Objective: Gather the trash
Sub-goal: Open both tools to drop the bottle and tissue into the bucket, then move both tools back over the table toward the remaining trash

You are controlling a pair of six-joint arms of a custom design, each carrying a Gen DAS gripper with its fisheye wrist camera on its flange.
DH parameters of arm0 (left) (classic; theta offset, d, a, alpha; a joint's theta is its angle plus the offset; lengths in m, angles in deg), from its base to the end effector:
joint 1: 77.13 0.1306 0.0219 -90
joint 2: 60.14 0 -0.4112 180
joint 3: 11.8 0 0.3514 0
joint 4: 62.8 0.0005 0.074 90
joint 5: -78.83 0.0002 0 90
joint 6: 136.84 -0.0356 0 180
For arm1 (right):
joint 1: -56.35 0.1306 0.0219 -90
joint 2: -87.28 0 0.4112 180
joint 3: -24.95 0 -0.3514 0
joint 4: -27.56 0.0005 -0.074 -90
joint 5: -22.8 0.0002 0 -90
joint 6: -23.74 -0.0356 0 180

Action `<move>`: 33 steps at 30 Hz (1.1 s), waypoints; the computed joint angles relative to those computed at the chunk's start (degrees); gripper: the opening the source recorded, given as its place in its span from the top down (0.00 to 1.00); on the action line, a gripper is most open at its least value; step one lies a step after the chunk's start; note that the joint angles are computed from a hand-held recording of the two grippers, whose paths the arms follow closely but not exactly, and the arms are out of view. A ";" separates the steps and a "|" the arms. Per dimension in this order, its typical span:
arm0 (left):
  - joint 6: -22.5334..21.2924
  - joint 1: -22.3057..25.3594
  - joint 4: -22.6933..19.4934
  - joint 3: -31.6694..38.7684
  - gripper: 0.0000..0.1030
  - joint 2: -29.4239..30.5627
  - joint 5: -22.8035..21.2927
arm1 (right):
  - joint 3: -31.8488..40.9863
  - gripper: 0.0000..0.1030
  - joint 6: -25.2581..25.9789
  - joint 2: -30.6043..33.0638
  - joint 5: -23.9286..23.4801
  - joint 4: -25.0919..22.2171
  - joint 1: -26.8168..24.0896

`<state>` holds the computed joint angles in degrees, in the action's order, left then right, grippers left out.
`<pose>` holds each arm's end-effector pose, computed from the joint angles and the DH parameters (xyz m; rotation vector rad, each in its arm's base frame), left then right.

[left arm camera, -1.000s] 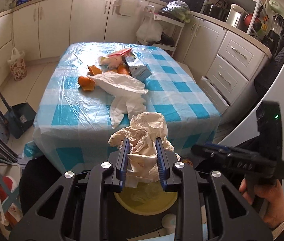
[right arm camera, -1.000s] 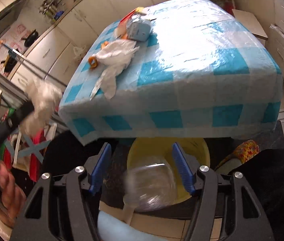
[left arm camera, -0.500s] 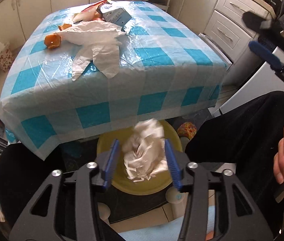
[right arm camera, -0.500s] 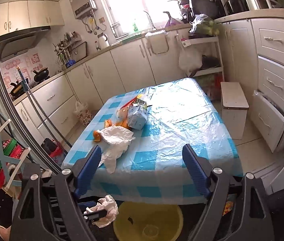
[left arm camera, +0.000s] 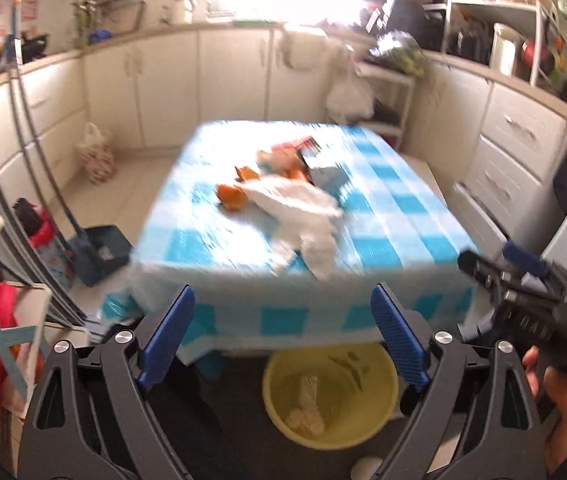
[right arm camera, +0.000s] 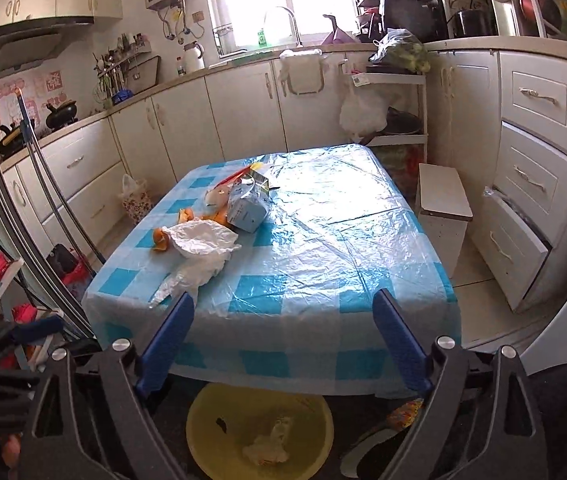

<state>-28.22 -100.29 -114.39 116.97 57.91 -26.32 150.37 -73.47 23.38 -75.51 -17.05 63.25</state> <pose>0.5940 -0.2445 0.4878 -0.0476 2.2554 -0.0872 0.6334 0.0813 0.4935 -0.0765 2.1935 0.2975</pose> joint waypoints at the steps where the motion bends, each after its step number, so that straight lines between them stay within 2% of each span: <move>1: 0.28 0.02 1.23 -0.91 0.14 -0.71 -1.03 | 0.12 0.15 0.84 0.06 0.77 -0.47 0.28; 4: 1.31 0.25 3.24 -2.57 0.11 -2.17 -3.34 | -0.34 0.13 3.02 -0.21 3.85 -0.51 1.11; 7: 2.32 0.45 3.54 -2.91 0.09 -2.54 -4.22 | -0.98 0.12 4.67 -0.61 6.17 -0.09 1.69; 16: 3.58 0.58 3.74 -4.35 0.07 -3.14 -4.95 | -2.52 0.10 7.30 -1.51 9.36 1.52 2.65; 25: 4.71 0.88 3.50 -4.98 0.07 -3.14 -5.01 | -2.82 0.09 8.08 -1.64 10.39 2.10 3.04; 33: 5.53 1.06 4.00 -5.59 0.07 -3.62 -5.23 | -4.71 0.08 8.39 -2.83 9.93 4.66 3.16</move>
<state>-22.69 -99.23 -110.39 111.39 54.30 -31.54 145.66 -65.08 20.55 -65.58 -12.39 66.41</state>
